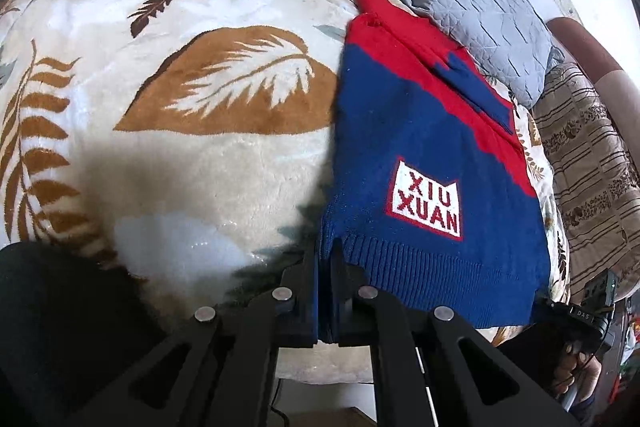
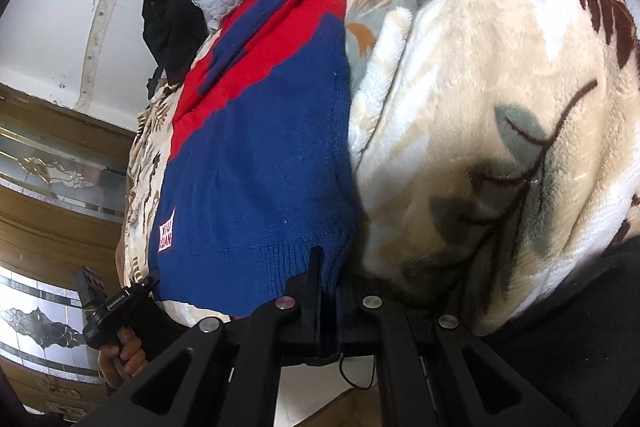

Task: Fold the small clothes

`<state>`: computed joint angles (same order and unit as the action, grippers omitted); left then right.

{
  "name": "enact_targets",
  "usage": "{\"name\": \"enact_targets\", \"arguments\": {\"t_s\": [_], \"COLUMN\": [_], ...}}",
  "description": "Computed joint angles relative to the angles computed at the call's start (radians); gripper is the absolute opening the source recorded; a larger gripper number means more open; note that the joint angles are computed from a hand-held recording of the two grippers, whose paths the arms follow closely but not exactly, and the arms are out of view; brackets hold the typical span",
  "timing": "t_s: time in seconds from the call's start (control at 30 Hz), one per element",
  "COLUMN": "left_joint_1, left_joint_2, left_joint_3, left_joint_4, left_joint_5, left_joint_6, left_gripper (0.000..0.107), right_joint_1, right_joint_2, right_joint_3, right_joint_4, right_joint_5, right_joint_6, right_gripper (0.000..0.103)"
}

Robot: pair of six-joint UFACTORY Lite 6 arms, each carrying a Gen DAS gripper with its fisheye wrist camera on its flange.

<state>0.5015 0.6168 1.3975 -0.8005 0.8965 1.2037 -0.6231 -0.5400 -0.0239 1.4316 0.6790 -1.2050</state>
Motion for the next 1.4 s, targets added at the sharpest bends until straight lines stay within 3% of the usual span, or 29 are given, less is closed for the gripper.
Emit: {"name": "enact_targets", "arguments": {"t_s": [0.47, 1.4], "left_joint_1": [-0.017, -0.018], "left_joint_2": [-0.043, -0.045], "left_joint_3": [-0.052, -0.058], "left_joint_4": [-0.006, -0.013], "left_joint_5": [-0.056, -0.059], "left_joint_6": [0.03, 0.035], "left_gripper": [0.005, 0.005], "right_joint_1": [0.016, 0.043], "right_joint_2": [-0.038, -0.041], "right_joint_3": [-0.03, -0.032], "right_joint_4": [0.026, 0.052], "right_joint_5": [-0.016, -0.037], "right_joint_6": [-0.031, -0.037], "right_gripper": [0.007, 0.007]}}
